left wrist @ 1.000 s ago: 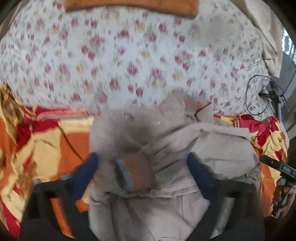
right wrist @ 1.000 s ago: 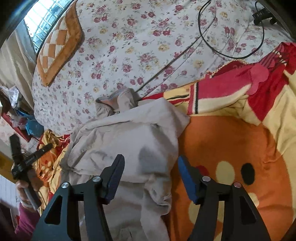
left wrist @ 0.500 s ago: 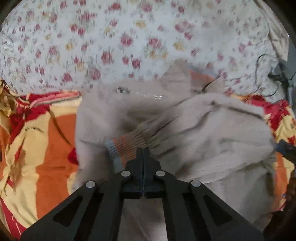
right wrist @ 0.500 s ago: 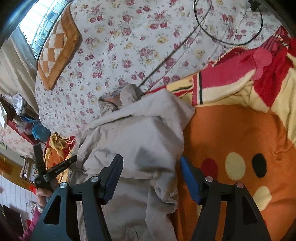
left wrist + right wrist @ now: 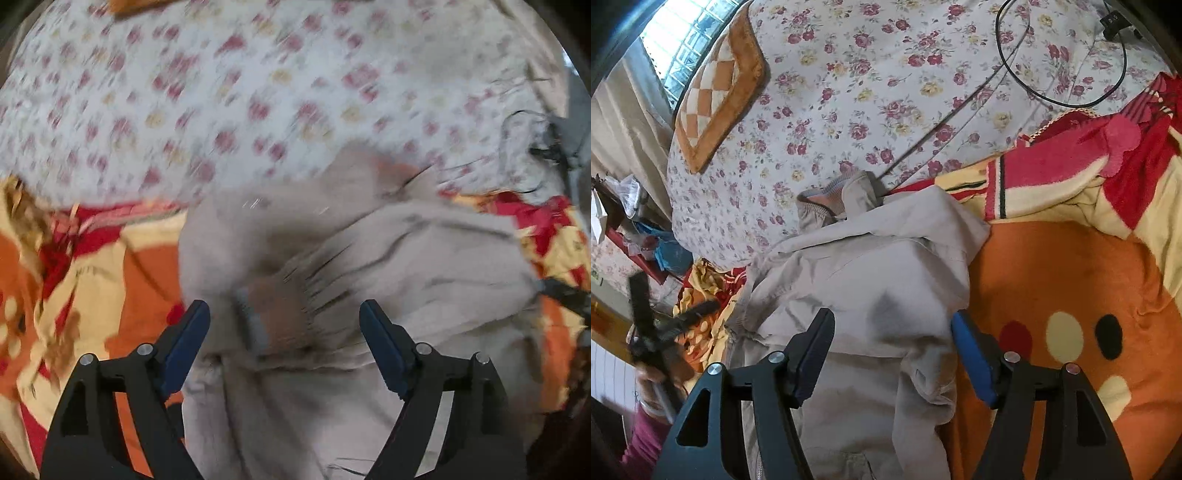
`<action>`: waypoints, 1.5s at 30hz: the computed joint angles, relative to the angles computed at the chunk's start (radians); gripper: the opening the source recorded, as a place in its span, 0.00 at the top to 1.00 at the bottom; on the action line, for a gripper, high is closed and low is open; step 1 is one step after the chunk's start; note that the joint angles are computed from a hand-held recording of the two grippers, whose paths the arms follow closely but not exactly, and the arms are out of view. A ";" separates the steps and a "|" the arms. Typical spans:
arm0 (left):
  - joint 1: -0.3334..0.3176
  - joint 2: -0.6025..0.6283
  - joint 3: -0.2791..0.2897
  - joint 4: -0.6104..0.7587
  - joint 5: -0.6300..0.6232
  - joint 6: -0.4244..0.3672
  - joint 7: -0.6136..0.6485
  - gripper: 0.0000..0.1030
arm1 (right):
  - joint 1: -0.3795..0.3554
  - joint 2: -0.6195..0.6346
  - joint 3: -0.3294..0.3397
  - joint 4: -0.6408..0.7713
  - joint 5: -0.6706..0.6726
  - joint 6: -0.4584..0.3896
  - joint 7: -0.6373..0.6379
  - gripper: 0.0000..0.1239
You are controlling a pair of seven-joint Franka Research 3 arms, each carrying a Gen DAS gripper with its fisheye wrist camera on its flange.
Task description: Fold large clothes
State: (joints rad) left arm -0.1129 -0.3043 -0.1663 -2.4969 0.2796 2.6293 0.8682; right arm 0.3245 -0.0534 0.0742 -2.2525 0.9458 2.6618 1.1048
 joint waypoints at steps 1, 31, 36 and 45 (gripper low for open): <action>0.014 0.022 -0.011 0.001 0.015 -0.010 -0.038 0.19 | -0.001 0.001 -0.002 0.000 0.005 -0.004 -0.002 0.44; 0.004 0.224 -0.053 0.159 0.174 -0.028 -0.099 0.46 | -0.059 0.531 0.026 0.567 -0.468 -0.109 0.462 0.47; 0.006 0.240 -0.007 0.146 0.127 0.007 -0.128 0.46 | -0.112 0.456 0.072 0.493 -0.376 -0.061 0.350 0.45; -0.007 0.261 -0.025 0.178 0.172 -0.041 -0.159 0.42 | -0.120 0.271 0.058 0.259 -0.160 -0.215 0.149 0.40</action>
State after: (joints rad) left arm -0.1195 -0.0429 -0.1911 -2.3191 0.4518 2.5886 0.7095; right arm 0.2042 0.2178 0.1326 -1.9932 0.7855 2.4465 1.2539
